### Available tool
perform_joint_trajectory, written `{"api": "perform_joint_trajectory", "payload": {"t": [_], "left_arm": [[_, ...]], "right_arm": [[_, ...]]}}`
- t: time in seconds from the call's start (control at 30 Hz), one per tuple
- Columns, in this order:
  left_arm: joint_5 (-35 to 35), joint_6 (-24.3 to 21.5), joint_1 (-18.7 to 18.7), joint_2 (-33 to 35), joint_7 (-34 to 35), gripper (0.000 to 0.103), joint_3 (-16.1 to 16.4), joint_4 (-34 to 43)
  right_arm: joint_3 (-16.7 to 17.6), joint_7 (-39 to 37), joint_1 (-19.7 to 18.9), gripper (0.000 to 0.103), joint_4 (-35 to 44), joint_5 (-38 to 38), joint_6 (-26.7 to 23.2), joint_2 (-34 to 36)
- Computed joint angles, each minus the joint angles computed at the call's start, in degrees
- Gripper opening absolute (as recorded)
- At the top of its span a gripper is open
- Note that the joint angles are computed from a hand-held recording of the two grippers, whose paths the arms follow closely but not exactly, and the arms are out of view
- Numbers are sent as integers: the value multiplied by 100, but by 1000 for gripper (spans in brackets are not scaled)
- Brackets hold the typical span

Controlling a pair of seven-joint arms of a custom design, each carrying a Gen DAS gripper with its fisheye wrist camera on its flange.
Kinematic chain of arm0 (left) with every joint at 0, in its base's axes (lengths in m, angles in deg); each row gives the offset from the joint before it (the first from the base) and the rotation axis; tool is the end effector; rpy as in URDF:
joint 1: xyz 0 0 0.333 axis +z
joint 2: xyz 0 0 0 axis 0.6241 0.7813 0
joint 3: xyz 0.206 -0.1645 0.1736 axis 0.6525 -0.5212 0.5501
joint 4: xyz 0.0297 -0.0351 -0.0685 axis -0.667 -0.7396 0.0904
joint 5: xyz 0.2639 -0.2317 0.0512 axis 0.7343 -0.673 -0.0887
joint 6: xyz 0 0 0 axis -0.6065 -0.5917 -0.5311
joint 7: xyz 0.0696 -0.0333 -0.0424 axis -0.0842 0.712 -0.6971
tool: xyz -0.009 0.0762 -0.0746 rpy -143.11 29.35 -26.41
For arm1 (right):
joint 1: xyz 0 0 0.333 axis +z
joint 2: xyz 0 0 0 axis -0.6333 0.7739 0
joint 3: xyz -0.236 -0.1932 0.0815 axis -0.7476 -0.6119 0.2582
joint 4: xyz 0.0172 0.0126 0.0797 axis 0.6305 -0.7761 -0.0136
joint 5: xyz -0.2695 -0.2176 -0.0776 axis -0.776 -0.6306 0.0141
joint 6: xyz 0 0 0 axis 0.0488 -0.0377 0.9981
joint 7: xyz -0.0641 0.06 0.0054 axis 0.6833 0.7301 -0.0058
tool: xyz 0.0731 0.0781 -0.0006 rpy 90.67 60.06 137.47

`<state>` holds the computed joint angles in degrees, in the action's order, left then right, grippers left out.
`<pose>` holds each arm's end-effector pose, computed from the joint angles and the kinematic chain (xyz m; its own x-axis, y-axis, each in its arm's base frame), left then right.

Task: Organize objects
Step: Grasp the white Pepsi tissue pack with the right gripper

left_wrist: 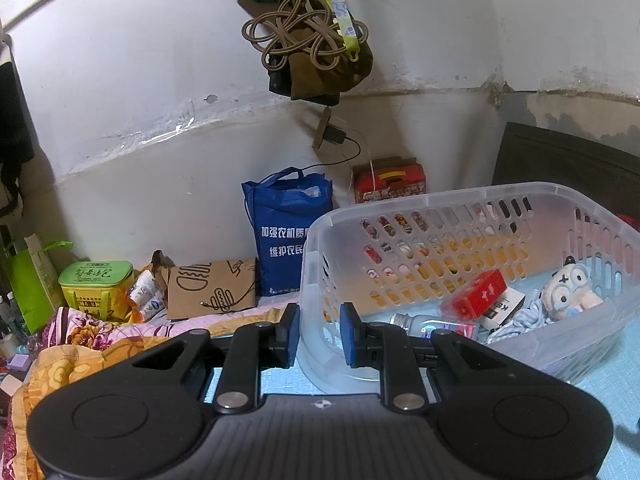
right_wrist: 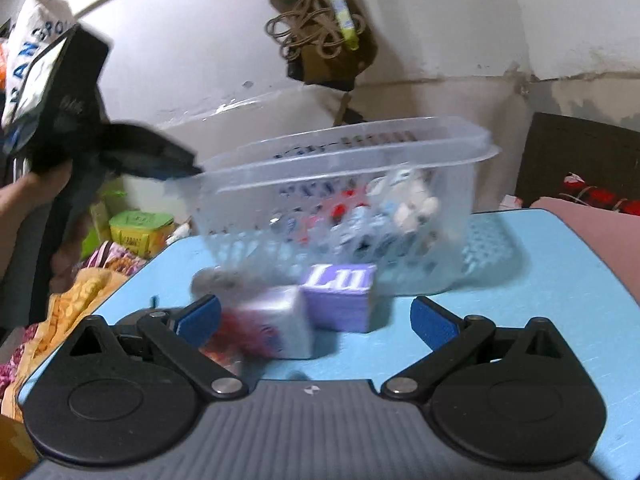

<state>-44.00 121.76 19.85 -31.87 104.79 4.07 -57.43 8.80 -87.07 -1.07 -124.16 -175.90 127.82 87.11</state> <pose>0.6419 -0.2283 0.5067 -0.4141 -0.9011 -0.1283 -0.3786 0.2987 -0.8760 0.4270 0.4212 0.4383 -0.1075 -0.9864 -0.1241 -0.4019 0.1573 -0.9021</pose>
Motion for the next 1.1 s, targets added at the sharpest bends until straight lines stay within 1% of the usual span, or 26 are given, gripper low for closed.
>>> {"api": "perform_joint_trajectory", "payload": {"t": [0.07, 0.17, 0.23, 0.3, 0.43, 0.53, 0.57, 0.6, 0.63, 0.67, 0.7, 0.77, 0.87, 0.97, 1.1], "left_arm": [[2, -1, 6, 0, 1, 24, -6, 1], [-12, -11, 97, 0, 48, 25, -110, 4], [-22, -26, 121, 8, 64, 25, -138, 22], [-23, -28, 115, 10, 66, 25, -130, 27], [-31, -34, 123, 12, 72, 25, -141, 32], [-32, -40, 117, 14, 72, 25, -139, 38], [-32, -36, 119, 13, 73, 25, -140, 37], [-33, -41, 123, 16, 77, 25, -146, 43], [-37, -42, 128, 17, 77, 25, -152, 44], [-41, -43, 132, 18, 76, 25, -160, 46], [-45, -41, 139, 24, 78, 25, -169, 53], [-47, -43, 137, 26, 78, 25, -169, 55], [-46, -46, 134, 32, 80, 25, -163, 66], [-50, -26, 128, 31, 74, 25, -157, 57], [-33, -24, 55, 31, 40, 25, -72, 65]], "right_arm": [[17, 64, 50, 103, 51, -83, -16, 77], [-7, -67, 94, 103, 280, 11, -13, 267], [-18, -83, 185, 103, 412, 122, -120, 388], [-66, -175, 229, 103, 551, 199, -78, 505], [-182, -402, 375, 103, 824, 400, -233, 720], [-243, -620, 420, 103, 949, 622, -255, 801], [-261, -691, 420, 98, 956, 668, -194, 803], [-275, -749, 417, 89, 963, 723, -130, 809], [-302, -707, 424, 85, 925, 695, -61, 789], [-327, -635, 427, 78, 911, 620, 24, 783], [-349, -530, 439, 78, 869, 514, 88, 761], [-350, -499, 484, 77, 886, 500, -25, 775], [-368, -200, 592, 77, 783, 150, -203, 710], [-313, -97, 661, 77, 669, -77, -516, 628], [-202, 176, 609, 77, 336, -307, -679, 354]]}}
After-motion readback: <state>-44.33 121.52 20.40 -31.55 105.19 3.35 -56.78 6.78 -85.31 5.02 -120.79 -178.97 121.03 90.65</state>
